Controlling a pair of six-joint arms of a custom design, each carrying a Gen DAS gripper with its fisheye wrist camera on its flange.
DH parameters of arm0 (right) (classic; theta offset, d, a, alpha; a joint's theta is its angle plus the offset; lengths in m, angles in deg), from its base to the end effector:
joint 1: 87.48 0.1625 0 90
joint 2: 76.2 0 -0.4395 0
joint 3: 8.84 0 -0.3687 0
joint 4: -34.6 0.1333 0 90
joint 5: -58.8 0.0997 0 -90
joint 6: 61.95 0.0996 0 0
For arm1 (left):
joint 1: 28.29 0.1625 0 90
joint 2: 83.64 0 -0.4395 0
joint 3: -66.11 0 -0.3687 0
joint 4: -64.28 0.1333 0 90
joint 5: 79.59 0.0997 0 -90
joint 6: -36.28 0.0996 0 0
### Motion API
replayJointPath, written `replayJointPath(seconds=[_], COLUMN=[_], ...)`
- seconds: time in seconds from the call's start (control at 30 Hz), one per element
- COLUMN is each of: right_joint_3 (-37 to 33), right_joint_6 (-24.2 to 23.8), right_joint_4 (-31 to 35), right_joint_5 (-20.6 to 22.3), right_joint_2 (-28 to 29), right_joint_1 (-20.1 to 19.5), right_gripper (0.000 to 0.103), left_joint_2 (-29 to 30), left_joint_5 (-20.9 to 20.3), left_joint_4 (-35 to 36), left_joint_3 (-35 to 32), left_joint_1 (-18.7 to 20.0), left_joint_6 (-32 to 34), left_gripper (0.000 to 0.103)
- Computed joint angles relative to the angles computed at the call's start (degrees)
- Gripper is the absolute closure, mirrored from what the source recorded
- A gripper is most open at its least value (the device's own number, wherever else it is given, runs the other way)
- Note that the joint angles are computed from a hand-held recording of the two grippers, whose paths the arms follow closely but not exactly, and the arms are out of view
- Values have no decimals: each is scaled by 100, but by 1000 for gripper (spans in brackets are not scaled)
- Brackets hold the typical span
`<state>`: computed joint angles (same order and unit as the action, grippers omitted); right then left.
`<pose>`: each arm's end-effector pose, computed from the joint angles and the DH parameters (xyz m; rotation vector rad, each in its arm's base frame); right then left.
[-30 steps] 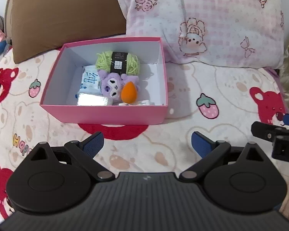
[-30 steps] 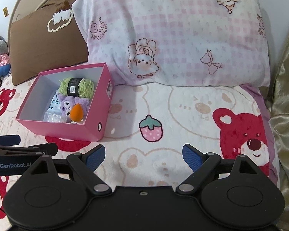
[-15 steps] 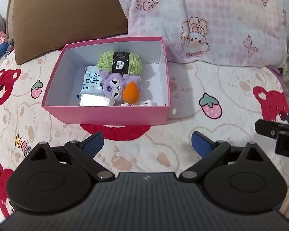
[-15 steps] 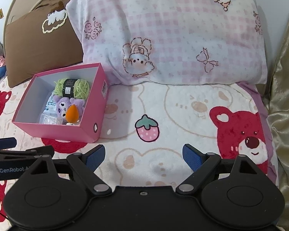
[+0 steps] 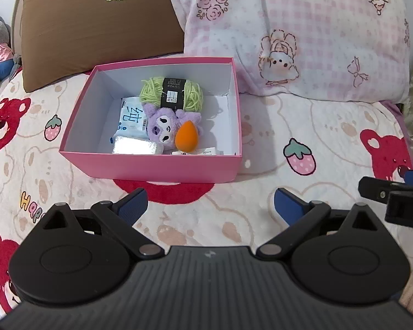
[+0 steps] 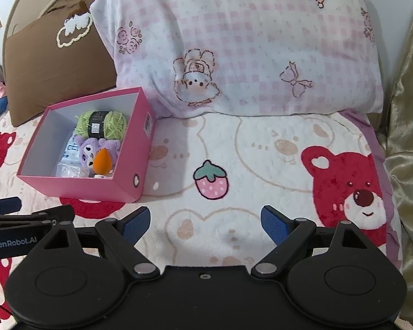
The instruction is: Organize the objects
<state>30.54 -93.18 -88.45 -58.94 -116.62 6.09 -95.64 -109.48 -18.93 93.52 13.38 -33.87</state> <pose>0.1388 -0.8282 0.4370 0.5615 -2.4183 0.5909 -0.4956 -0.7351 0.0723 -0.1676 2.1615 -0.8549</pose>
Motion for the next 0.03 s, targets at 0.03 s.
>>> replayJointPath(seconds=[0.03], right_joint_3=[-51], right_joint_6=[51], right_joint_4=[92], right_joint_5=[19], right_joint_2=[17], right_joint_1=[-9], right_gripper=[13], left_joint_2=[43], left_joint_5=[11], left_joint_4=[60], left_joint_3=[-80], left_joint_1=[-1], left_joint_6=[-11], left_gripper=[3])
